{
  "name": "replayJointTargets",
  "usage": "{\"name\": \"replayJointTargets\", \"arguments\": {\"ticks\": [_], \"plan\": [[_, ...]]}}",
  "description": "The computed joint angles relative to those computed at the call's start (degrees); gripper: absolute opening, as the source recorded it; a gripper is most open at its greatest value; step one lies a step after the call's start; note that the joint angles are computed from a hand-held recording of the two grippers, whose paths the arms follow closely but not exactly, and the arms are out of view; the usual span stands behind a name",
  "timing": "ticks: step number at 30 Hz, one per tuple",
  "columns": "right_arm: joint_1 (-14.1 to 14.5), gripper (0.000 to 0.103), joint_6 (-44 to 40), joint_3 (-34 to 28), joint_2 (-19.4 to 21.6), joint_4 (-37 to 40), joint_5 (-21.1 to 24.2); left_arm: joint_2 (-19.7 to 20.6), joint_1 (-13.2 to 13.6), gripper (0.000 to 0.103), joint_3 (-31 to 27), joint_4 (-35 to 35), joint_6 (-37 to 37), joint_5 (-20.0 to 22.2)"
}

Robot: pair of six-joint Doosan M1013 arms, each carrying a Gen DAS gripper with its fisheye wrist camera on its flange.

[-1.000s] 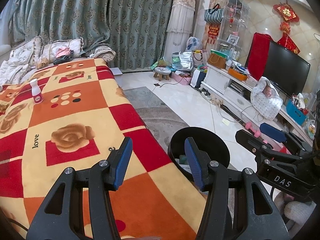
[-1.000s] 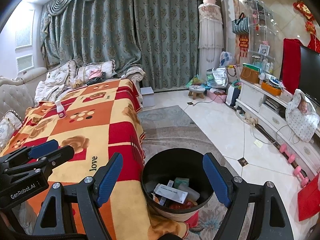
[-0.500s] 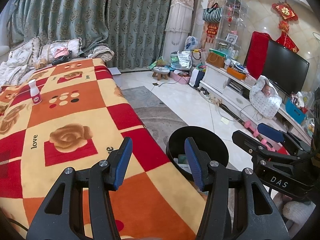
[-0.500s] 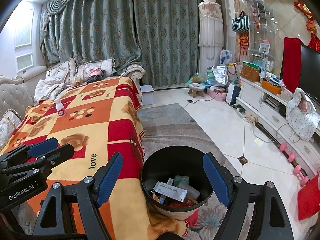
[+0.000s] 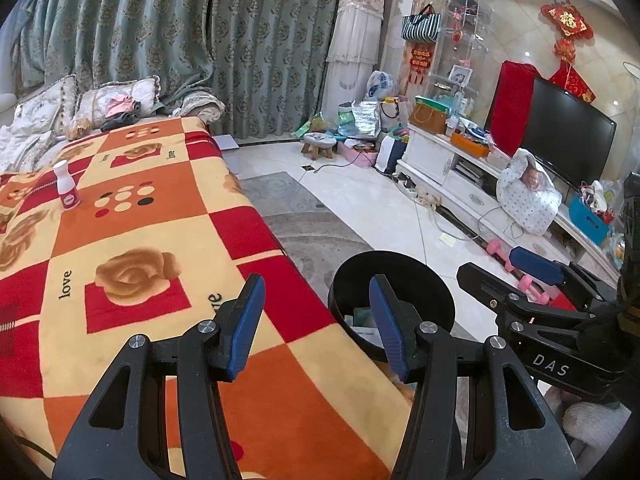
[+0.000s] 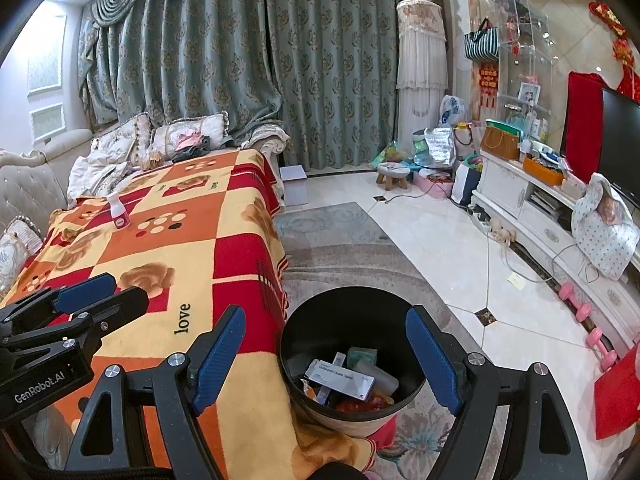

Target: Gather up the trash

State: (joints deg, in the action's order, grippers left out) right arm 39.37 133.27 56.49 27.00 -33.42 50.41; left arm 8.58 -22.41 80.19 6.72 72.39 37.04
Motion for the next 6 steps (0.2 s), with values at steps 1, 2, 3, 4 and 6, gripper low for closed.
{"name": "replayJointTargets", "arguments": {"ticks": [1,2,3,4,6], "plan": [[-0.02,0.08,-0.1,-0.29,0.12,0.11,0.03,-0.11,-0.33,0.053,0.24,1.16,-1.09,-0.21],[-0.02,0.08,0.07,0.09,-0.04,0.08,-0.14,-0.07,-0.33,0.053,0.25,1.42,-1.25,-0.31],[-0.02,0.08,-0.02,-0.02,0.02,0.16,-0.03,-0.1,-0.49,0.053,0.37,1.84,-1.6,-0.38],[-0.02,0.08,-0.15,-0.13,0.06,0.23,0.12,-0.14,-0.69,0.053,0.48,2.09,-1.9,-0.34],[-0.09,0.08,-0.2,0.04,0.05,0.37,0.08,-0.1,-0.42,0.053,0.44,1.41,-1.25,-0.29]]}}
